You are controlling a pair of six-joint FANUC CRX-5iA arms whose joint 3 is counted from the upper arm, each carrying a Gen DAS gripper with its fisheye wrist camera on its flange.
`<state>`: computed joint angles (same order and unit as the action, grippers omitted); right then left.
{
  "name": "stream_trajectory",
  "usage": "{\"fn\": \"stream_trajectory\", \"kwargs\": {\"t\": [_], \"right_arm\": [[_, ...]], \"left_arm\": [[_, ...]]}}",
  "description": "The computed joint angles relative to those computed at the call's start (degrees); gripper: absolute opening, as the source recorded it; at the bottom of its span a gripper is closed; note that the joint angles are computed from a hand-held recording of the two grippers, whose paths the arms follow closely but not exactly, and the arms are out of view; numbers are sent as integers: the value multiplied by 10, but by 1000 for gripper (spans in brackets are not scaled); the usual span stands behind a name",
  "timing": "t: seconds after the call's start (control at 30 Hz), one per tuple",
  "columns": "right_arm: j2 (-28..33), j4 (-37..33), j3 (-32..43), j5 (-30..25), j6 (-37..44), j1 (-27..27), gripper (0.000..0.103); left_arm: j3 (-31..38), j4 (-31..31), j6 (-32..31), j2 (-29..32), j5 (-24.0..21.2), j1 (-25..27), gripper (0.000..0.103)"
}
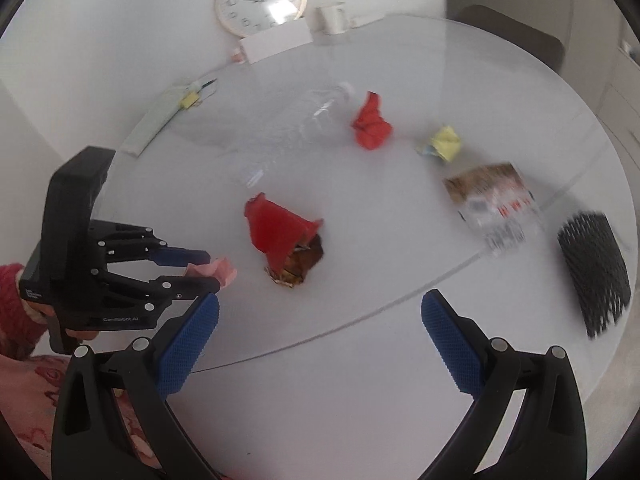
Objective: Collect trash
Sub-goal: 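Grasp the red wrapper with the right gripper while the left gripper holds the pink paper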
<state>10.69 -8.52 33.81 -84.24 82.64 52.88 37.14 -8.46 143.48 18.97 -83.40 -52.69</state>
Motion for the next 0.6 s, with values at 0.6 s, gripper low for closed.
{"fn": "stream_trajectory", "kwargs": {"t": [0.6], "right_arm": [[295, 4, 345, -204, 299, 48, 83]], "left_arm": [[-94, -58, 149, -90, -8, 0, 33]]}}
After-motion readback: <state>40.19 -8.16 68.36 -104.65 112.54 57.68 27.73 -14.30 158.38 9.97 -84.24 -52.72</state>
